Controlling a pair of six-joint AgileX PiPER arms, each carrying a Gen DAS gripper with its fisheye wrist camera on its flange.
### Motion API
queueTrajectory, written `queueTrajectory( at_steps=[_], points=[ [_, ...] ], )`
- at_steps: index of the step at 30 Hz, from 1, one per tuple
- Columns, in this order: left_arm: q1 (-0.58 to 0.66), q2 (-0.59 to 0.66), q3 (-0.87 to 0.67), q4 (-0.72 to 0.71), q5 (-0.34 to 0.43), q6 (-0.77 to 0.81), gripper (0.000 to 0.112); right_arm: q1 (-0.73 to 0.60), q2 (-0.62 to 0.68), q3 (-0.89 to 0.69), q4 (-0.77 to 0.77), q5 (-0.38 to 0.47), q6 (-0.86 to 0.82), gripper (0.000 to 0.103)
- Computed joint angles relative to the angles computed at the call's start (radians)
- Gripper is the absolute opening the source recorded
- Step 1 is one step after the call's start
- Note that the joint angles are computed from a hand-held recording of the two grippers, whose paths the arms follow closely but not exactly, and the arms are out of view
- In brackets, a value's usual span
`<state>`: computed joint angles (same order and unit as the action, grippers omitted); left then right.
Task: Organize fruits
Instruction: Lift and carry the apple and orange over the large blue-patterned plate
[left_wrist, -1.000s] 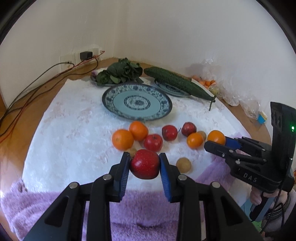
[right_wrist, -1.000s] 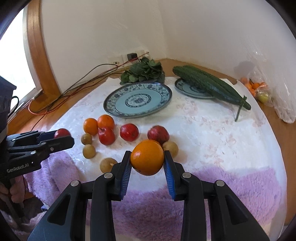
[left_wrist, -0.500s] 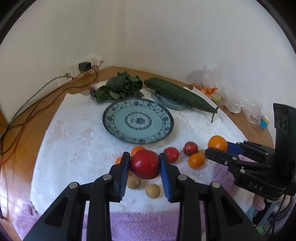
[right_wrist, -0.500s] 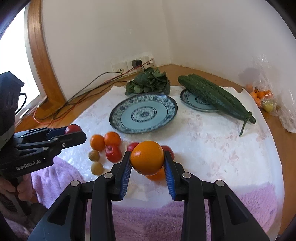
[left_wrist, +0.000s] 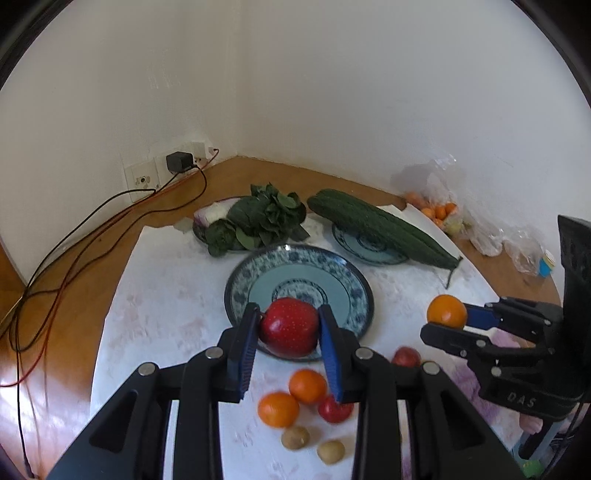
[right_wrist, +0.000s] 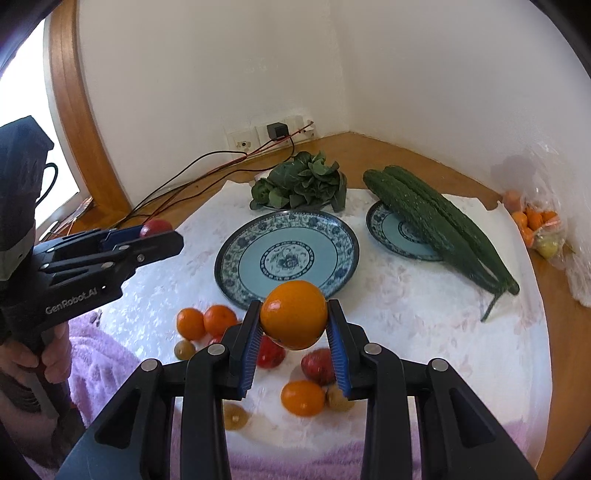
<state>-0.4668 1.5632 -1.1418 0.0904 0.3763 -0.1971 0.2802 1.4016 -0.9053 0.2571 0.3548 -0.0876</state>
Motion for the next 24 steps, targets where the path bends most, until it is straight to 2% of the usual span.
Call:
queueTrajectory(
  at_steps=[4,7,10,14,16,19,24],
  points=[
    [0.010,0.073,-0.075,0.022,0.014,-0.029,0.033,-0.011,0.059,-0.059,-0.006,-0.002,-0.014,0.035],
    [0.023,0.130,-0.118,-0.038,0.006,0.012,0.033,-0.004,0.109,-0.095,-0.047,-0.025,0.016,0.035],
    [0.026,0.187,-0.149,-0.001,-0.013,-0.043,0.033,0.001,0.160,-0.131,-0.085,-0.048,0.041,0.035],
    [0.027,0.253,-0.178,0.023,-0.042,-0.073,0.033,-0.013,0.238,-0.184,0.011,-0.070,-0.045,0.035],
    [0.029,0.288,-0.208,0.007,-0.033,-0.050,0.033,-0.007,0.274,-0.209,-0.038,-0.083,0.001,0.035],
    [0.031,0.340,-0.261,0.006,-0.014,-0.042,0.033,0.012,0.333,-0.251,-0.213,-0.094,0.149,0.035],
    [0.041,0.395,-0.317,-0.025,0.007,-0.017,0.033,0.001,0.421,-0.317,-0.225,-0.077,0.160,0.035]
  ],
)
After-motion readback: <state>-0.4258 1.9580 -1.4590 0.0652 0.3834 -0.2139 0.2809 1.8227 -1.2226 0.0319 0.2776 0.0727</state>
